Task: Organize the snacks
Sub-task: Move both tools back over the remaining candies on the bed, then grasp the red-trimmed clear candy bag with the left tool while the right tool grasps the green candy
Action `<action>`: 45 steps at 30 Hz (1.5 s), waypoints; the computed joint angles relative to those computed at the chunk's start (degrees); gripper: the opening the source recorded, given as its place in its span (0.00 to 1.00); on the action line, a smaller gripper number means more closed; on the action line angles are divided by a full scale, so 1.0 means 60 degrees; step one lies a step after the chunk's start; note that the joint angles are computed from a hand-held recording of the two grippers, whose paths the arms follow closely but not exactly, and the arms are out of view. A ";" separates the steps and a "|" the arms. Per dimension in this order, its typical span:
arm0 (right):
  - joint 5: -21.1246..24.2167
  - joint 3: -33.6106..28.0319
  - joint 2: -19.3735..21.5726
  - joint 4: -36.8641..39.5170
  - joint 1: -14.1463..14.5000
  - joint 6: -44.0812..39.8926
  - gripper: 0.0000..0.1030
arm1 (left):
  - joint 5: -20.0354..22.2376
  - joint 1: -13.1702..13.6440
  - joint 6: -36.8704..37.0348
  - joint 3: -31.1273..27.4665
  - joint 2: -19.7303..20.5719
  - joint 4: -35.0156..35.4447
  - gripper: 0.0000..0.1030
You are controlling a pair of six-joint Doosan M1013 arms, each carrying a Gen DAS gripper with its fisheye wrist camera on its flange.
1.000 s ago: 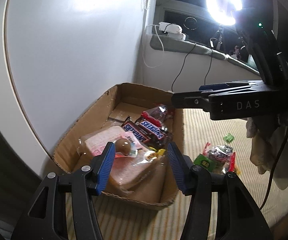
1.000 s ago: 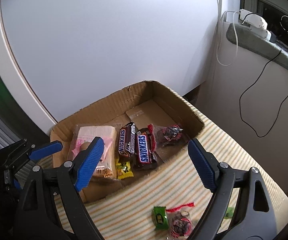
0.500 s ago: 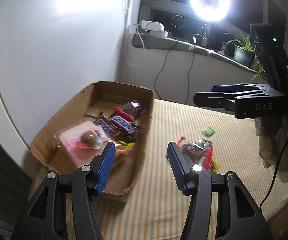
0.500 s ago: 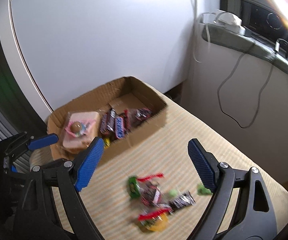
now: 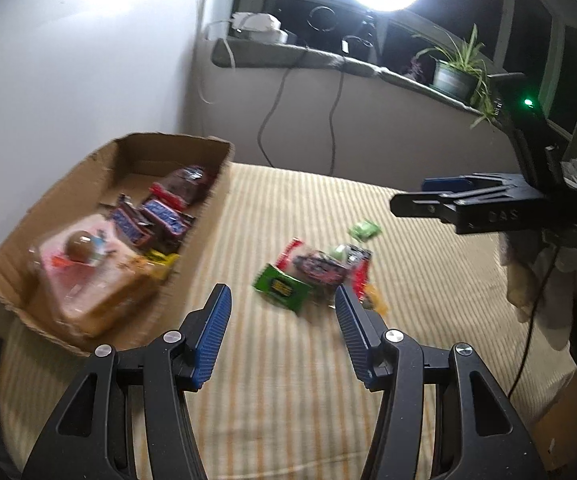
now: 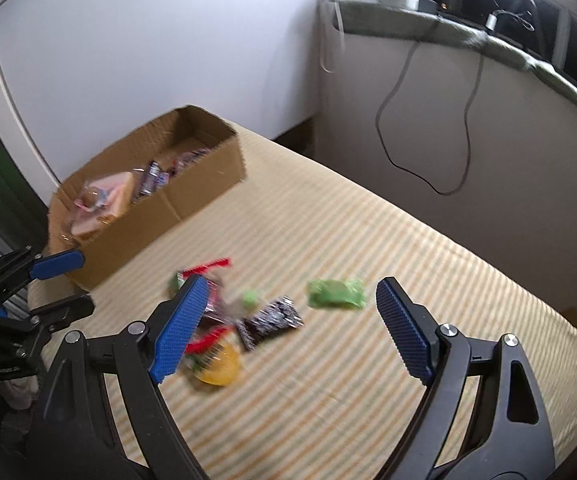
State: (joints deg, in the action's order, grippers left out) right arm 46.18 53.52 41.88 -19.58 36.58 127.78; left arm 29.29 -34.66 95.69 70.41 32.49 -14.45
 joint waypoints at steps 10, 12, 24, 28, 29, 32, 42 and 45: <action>-0.0139 0.0412 -0.0018 0.0380 -0.0244 -0.0001 0.82 | 0.0738 -0.0128 0.0243 -0.0685 0.0473 -0.0438 0.52; -0.0051 0.0344 0.0071 0.0484 -0.0257 -0.0131 0.80 | 0.0890 -0.0125 0.0279 -0.0845 0.0583 -0.0578 0.52; 0.0349 -0.0439 0.0737 0.1026 -0.0352 -0.0715 0.65 | 0.1621 -0.0116 -0.0011 -0.1671 0.1137 -0.0795 0.42; 0.0737 -0.0820 0.0995 0.0861 -0.0336 -0.0739 0.58 | 0.1783 -0.0162 -0.0141 -0.1907 0.1298 -0.0605 0.42; 0.0804 -0.0880 0.1041 0.0859 -0.0336 -0.0773 0.58 | 0.1822 -0.0167 -0.0168 -0.1958 0.1331 -0.0572 0.42; 0.0952 -0.1007 0.1136 0.0748 -0.0317 -0.0841 0.57 | 0.1922 -0.0199 -0.0366 -0.2126 0.1432 -0.0327 0.42; 0.1243 -0.1310 0.1334 0.0573 -0.0291 -0.1053 0.53 | 0.2272 -0.0205 -0.0779 -0.2562 0.1696 0.0019 0.47; 0.1232 -0.1264 0.1307 0.0573 -0.0301 -0.1032 0.52 | 0.2278 -0.0237 -0.0887 -0.2621 0.1733 0.0285 0.49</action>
State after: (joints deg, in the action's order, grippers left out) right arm 53.57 45.94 49.72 -16.14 34.77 121.59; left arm 42.95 -36.09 90.36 54.68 42.89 -12.74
